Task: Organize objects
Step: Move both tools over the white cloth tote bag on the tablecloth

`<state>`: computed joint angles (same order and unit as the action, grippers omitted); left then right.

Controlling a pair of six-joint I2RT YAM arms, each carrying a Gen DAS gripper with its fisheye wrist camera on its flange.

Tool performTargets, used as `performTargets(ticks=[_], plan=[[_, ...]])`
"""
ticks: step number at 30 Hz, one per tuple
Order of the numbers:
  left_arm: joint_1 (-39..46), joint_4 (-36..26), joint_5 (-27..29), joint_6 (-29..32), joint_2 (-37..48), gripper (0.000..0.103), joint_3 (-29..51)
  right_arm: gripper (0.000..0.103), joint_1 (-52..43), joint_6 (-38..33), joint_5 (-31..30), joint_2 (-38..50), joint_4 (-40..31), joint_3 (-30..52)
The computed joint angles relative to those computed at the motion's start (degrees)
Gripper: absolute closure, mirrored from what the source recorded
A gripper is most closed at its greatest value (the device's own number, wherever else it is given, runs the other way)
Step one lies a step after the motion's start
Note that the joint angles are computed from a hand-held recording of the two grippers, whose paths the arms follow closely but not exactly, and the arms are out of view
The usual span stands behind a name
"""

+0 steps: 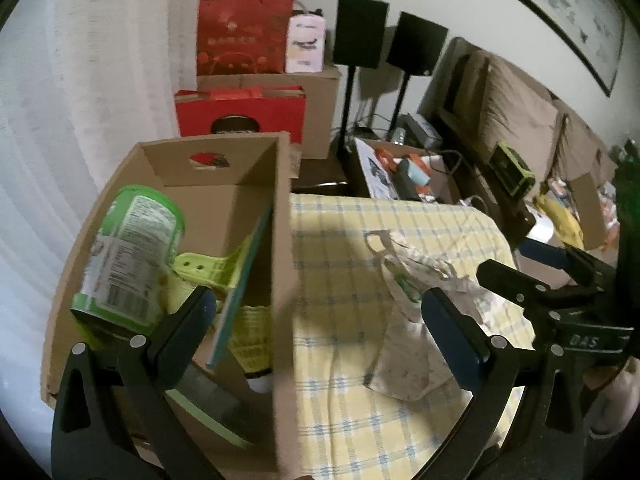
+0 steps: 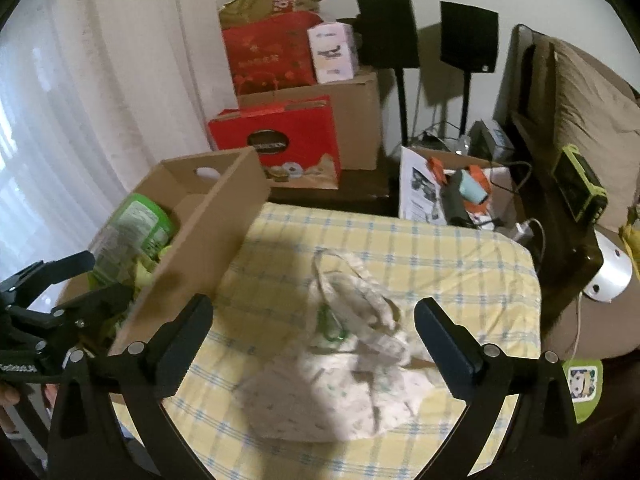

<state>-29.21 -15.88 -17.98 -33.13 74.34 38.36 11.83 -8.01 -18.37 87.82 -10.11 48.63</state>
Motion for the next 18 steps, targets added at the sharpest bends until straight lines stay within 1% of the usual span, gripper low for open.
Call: performTargets(ticks=[5,12,14,17,18], plan=[[-4.12,0.89,-1.34,-1.35,3.23,0.0,1.02,0.001,-3.54,-1.41,-1.03,0.45,0.59,-1.05],[-9.86,4.33,-2.1,-2.4,6.92,0.0,1.22,0.003,-6.64,-2.96,-2.72,0.96,0.84,-1.53],[-11.82,5.97,-2.65,-2.8,7.84,0.0,0.84,0.005,-7.35,-3.49,-3.69,1.38,0.3,-1.09],[-13.93,8.74,-2.46,-3.27,9.23,0.0,0.09,0.014,-7.16,-4.19,-3.55,2.34,-0.33,-0.22],[-14.64,9.65,-2.41,-3.41,9.76,0.0,-0.15,0.019,-7.04,-4.54,-3.7,3.03,-0.88,0.4]])
